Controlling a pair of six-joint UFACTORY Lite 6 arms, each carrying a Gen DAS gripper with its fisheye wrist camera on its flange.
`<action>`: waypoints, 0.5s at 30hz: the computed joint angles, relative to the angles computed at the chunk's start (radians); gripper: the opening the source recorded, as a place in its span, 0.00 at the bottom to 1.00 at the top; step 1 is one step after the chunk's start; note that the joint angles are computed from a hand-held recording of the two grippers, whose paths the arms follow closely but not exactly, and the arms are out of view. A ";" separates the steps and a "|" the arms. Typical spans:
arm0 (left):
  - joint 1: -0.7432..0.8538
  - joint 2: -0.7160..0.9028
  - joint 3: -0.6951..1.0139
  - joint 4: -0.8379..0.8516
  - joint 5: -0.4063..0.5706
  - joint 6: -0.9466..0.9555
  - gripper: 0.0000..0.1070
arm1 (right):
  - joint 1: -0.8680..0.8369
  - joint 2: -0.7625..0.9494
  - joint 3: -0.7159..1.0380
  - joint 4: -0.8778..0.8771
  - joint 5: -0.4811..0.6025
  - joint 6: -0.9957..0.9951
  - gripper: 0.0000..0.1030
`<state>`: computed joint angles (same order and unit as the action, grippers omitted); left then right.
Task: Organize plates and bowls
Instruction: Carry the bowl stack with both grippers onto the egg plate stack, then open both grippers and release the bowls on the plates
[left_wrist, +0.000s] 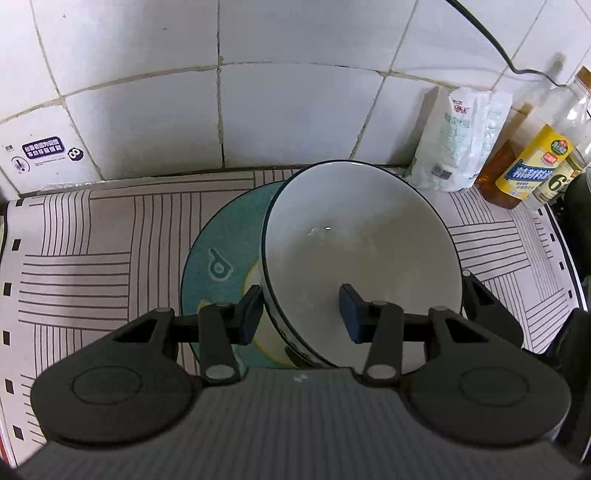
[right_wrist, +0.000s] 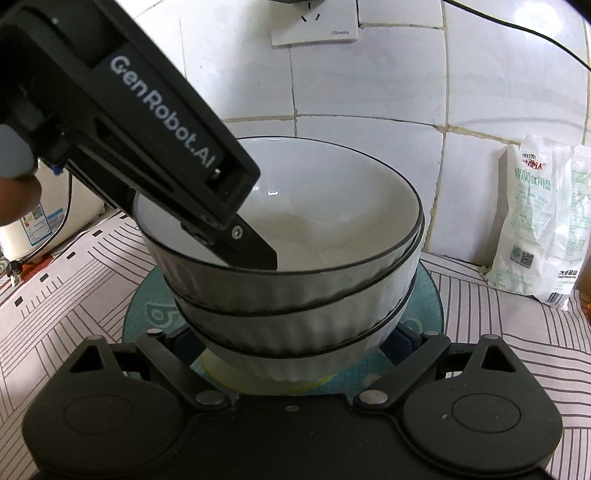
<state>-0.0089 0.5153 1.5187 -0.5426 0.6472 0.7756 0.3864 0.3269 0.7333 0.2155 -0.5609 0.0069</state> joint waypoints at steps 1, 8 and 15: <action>-0.001 -0.003 -0.004 0.001 -0.004 -0.006 0.42 | -0.003 0.002 0.013 -0.007 0.017 0.002 0.95; -0.056 -0.118 -0.141 0.180 -0.158 -0.221 0.49 | 0.043 -0.051 0.054 0.219 0.190 -0.185 0.95; -0.045 -0.294 -0.307 0.225 -0.239 -0.283 0.60 | 0.099 -0.226 -0.047 0.449 0.253 -0.342 0.95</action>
